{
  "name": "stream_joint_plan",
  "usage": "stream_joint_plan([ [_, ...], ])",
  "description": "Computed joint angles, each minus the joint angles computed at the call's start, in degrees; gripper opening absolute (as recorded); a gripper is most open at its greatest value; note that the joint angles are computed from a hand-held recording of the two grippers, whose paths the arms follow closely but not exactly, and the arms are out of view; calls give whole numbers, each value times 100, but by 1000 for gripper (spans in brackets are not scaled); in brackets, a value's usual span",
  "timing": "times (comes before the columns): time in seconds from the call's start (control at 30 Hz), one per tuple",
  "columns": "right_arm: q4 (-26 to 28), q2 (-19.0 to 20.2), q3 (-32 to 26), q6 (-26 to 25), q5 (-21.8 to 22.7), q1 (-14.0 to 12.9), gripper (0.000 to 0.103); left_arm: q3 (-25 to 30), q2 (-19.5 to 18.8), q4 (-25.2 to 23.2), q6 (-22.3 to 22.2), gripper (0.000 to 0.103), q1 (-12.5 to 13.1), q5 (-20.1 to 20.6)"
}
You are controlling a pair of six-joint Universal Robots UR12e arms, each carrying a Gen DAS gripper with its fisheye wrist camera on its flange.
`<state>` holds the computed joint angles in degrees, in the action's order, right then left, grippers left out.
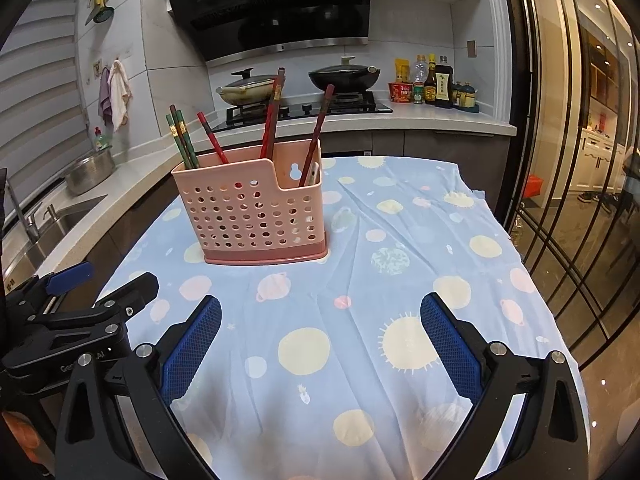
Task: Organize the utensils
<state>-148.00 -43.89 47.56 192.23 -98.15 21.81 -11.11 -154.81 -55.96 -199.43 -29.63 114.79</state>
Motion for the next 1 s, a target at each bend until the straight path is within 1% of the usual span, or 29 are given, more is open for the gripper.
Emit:
stream_joint_plan([
  [0.23, 17, 2, 4, 22, 40, 2, 96, -120, 58, 107, 22, 96, -10, 57],
  [0.57, -19, 21, -7, -28, -34, 22, 96, -36, 14, 99, 73, 96, -30, 99],
  [0.8, -2, 24, -17, -38, -31, 23, 96, 277, -126, -128, 29, 96, -37, 178],
  [1.0, 7, 27, -23, -30, -31, 23, 96, 369, -170, -210, -21, 96, -43, 231],
])
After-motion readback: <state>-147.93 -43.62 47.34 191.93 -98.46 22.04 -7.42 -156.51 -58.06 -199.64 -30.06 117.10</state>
